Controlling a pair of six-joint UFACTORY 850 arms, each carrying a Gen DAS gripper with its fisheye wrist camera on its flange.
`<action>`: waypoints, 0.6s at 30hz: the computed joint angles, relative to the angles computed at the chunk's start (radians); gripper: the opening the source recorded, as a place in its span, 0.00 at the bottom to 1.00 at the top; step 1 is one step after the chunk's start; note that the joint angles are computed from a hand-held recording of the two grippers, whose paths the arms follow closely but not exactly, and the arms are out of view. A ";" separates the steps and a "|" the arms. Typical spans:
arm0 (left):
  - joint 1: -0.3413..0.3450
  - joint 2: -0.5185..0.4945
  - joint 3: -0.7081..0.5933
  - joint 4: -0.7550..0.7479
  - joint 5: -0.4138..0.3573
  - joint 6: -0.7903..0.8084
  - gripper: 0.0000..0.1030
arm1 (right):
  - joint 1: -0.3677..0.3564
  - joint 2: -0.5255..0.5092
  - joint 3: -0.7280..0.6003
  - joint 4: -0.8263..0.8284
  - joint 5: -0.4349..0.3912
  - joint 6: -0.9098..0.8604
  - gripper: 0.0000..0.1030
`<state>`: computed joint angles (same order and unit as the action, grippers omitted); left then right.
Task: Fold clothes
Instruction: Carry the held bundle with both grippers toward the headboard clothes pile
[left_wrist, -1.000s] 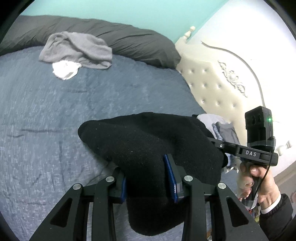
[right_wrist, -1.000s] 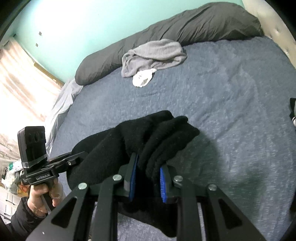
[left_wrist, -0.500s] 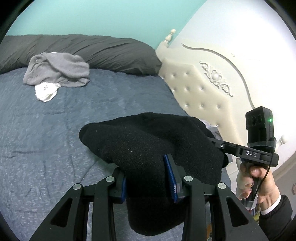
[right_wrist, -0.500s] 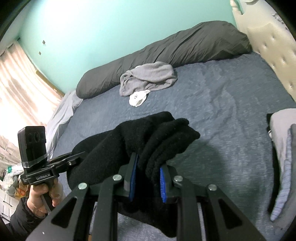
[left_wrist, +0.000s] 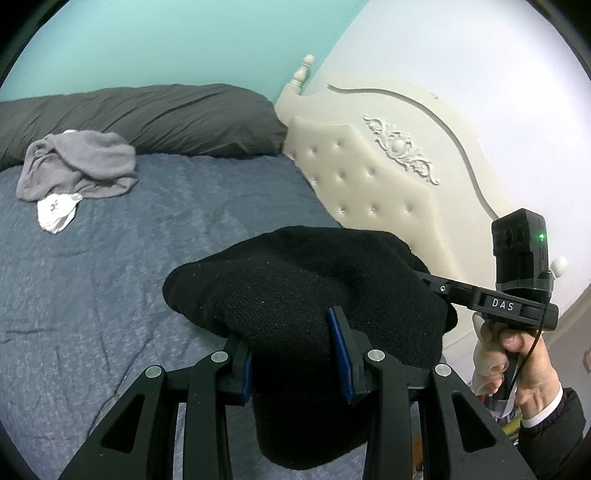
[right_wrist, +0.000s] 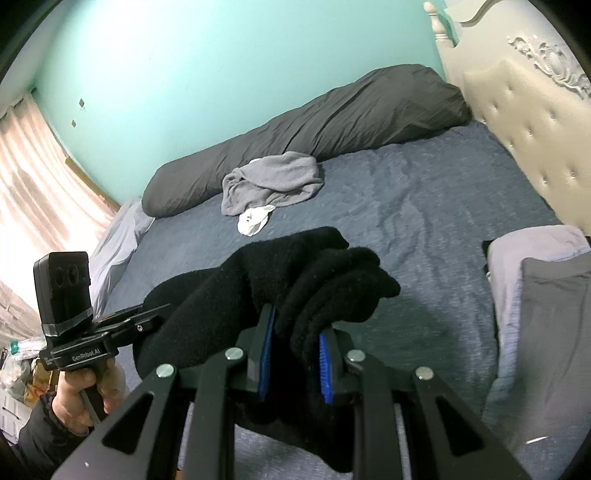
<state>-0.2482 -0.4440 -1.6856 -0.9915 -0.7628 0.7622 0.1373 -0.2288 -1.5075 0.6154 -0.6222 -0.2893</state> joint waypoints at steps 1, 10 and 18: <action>-0.008 -0.002 -0.008 0.004 0.002 -0.007 0.37 | -0.007 0.007 0.003 -0.001 -0.002 -0.002 0.20; -0.075 -0.038 -0.097 0.042 0.004 -0.065 0.37 | -0.082 0.065 0.030 0.005 -0.023 -0.034 0.20; -0.129 -0.079 -0.175 0.082 0.006 -0.122 0.37 | -0.142 0.100 0.045 0.016 -0.043 -0.066 0.20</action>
<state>-0.3769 -0.5227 -1.8610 -0.9098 -0.7572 0.6404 -0.0051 -0.1293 -1.4622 0.6312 -0.6654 -0.3551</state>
